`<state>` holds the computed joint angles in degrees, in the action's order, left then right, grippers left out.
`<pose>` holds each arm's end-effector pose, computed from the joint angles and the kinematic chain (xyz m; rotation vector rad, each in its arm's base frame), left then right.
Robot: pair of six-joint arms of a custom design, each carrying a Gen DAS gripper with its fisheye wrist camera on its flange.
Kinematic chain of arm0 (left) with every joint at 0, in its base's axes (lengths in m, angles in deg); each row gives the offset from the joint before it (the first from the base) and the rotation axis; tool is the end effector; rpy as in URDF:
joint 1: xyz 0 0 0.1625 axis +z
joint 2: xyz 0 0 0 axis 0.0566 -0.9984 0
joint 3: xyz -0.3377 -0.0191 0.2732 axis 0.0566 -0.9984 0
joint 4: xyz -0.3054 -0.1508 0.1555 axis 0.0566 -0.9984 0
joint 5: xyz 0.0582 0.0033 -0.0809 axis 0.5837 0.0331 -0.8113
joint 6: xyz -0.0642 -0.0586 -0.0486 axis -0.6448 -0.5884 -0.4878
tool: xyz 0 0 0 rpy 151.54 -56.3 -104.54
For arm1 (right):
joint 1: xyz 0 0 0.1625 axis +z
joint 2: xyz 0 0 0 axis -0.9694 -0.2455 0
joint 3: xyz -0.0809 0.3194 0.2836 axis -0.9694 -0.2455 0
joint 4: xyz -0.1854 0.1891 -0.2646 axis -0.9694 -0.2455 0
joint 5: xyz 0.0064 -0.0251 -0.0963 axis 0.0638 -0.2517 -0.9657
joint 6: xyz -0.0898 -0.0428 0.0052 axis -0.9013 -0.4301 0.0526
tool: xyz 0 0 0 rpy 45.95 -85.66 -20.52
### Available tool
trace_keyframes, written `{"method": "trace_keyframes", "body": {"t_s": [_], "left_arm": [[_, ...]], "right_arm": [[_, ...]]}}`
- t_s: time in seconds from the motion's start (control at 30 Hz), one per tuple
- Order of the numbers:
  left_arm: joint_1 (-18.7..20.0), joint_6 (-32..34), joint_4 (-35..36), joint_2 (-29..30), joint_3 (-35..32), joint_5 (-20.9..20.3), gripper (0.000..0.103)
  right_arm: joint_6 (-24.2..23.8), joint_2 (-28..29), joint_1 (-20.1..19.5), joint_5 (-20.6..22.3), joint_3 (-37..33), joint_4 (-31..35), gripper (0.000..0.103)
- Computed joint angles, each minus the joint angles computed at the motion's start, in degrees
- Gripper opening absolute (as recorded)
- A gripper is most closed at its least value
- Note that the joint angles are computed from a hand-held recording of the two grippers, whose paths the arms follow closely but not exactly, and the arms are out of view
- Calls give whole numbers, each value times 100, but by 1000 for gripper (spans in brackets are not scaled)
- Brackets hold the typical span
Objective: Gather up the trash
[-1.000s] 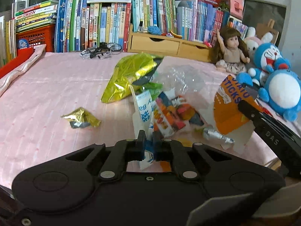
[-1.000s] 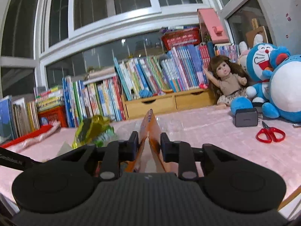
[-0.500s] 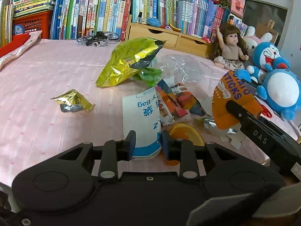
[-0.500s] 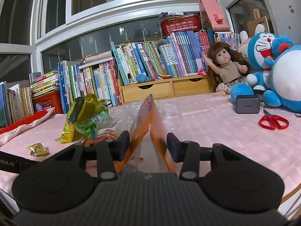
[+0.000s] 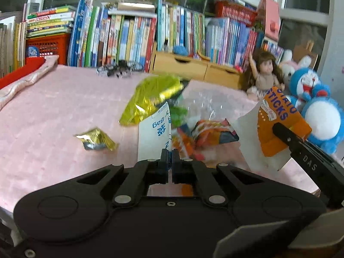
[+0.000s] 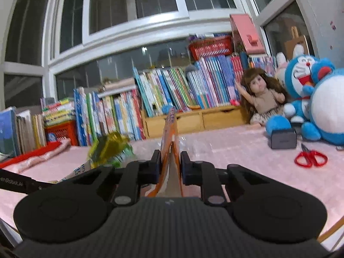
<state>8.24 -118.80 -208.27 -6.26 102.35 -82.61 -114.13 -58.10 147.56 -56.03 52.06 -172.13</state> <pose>-0.4598 -0.3207 0.0768 0.3789 2.2714 -1.2944 0.0668 -0.3441 0.4217 0.7860 -2.1368 1.6678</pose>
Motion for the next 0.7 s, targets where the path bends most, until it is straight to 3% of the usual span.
{"method": "trace_keyframes", "body": {"t_s": [0.3, 0.47, 0.6, 0.7], "left_arm": [[-379, -164, -42, -411, 228, 366, 2], [-590, 62, -340, -604, 363, 199, 2], [-820, -150, -275, -709, 496, 112, 2], [-988, -377, -213, -797, 620, -42, 2]], "right_arm": [[278, -295, 65, 445, -58, 212, 21], [509, -700, -82, 863, -93, 842, 21], [368, -1198, -362, 1262, 33, 1449, 22], [148, -1781, -781, 1716, 151, 2285, 22]]}}
